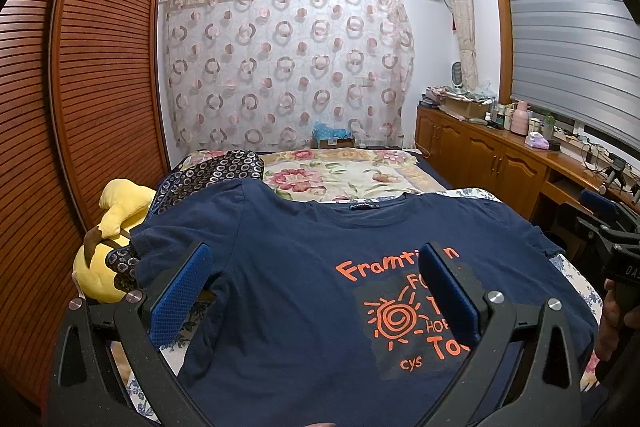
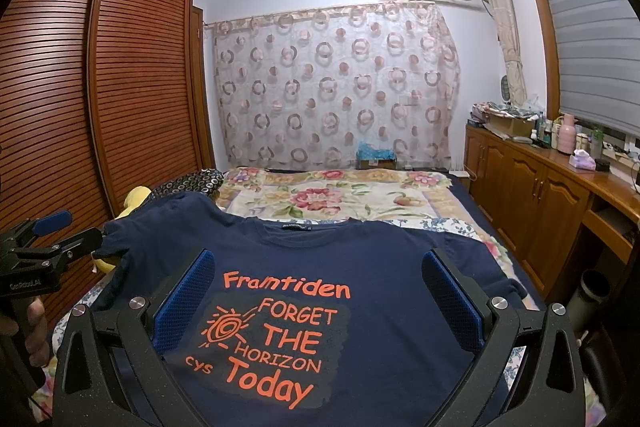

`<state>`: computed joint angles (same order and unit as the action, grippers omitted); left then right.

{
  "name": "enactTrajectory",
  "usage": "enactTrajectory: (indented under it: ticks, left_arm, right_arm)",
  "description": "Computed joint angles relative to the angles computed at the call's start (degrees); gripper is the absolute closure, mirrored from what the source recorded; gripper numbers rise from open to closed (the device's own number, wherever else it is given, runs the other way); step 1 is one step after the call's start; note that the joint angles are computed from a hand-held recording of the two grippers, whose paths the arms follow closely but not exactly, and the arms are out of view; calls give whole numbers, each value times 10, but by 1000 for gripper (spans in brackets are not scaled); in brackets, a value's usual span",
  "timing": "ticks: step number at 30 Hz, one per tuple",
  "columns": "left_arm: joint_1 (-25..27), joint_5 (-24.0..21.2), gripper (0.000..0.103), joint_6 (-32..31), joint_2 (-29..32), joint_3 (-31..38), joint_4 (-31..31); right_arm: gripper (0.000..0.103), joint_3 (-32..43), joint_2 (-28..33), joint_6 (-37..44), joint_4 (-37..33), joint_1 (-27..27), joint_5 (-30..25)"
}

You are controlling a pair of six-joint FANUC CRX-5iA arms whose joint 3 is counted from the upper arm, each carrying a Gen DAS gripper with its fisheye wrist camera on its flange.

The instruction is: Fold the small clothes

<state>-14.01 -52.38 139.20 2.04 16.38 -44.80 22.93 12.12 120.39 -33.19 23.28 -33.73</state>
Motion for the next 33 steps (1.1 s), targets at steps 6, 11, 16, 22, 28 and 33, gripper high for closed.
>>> enactTrajectory:
  ticks: [6, 11, 16, 22, 28, 33]
  left_arm:
    - [-1, 0, 0, 1, 0, -1, -2]
    - [-2, 0, 0, 2, 1, 1, -3]
    - [-3, -1, 0, 2, 1, 2, -4]
    - [-3, -1, 0, 2, 1, 2, -5]
    - [-5, -2, 0, 3, 1, 2, -7]
    - [-5, -1, 0, 3, 1, 1, -7]
  right_arm:
    - [0, -1, -1, -2, 1, 1, 2]
    - [0, -1, -1, -1, 1, 1, 2]
    - [0, -1, -1, 0, 0, 0, 2]
    - [0, -1, -1, -1, 0, 0, 2]
    - [0, -1, -1, 0, -2, 0, 2]
    - [0, -1, -1, 0, -2, 0, 2]
